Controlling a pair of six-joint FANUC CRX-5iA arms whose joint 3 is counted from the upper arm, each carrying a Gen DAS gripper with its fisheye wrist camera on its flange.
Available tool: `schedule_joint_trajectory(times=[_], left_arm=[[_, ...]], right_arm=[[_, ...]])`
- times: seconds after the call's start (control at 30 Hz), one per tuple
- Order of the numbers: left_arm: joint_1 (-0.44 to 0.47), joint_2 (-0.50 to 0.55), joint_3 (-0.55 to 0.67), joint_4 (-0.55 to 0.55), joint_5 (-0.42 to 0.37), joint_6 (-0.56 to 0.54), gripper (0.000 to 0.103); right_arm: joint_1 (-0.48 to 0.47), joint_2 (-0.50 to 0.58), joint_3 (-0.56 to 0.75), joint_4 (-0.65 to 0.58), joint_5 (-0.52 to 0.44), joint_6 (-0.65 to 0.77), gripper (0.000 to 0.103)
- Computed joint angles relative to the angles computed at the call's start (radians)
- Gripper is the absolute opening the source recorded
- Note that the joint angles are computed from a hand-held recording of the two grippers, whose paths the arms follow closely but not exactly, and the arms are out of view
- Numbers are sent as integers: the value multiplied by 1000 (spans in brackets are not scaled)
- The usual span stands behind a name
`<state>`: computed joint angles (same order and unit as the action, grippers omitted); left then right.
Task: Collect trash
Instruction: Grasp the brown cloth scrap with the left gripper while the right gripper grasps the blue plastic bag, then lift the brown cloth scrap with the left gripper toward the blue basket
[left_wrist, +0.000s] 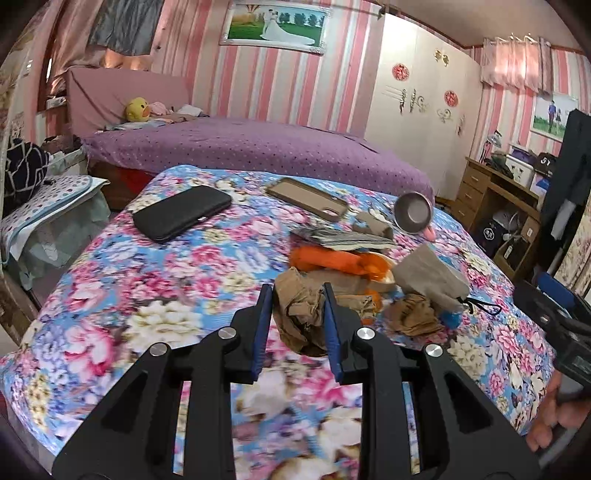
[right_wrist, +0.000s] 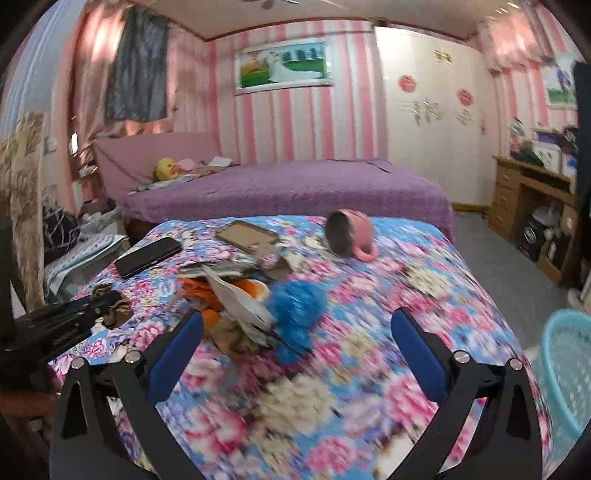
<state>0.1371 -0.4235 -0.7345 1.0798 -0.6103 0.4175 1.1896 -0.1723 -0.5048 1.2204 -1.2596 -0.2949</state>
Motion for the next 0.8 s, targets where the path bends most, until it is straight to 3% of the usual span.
schedule_joint_trajectory(times=[0.13,0.23,0.33,0.37,0.4,0.47,0.57,0.8], left_arm=[[36,0,-2,23,-29,-39,25],[51,4,-1,34,-48,-56,26],[59,9,2,40,-62,-69,26],[62,11,3,40,-66,-71,26],[63,12,3,43,-67,-76,26],[70,13,2,50,-75,-82,26],[77,10,-4,67,-78,-88,27],[56,-14,-21,86,-60,-102,27]], right_arm=[[-69,58,38,6,107,71,99],[-101,100,68,-8,149,108,89],[-120,131,106,-61,180,146,51],[-123,138,119,-91,184,165,30],[-126,135,114,-94,198,162,19],[-122,108,84,-57,211,122,8],[-108,56,21,46,211,29,5],[-46,-12,-48,154,109,-49,5]])
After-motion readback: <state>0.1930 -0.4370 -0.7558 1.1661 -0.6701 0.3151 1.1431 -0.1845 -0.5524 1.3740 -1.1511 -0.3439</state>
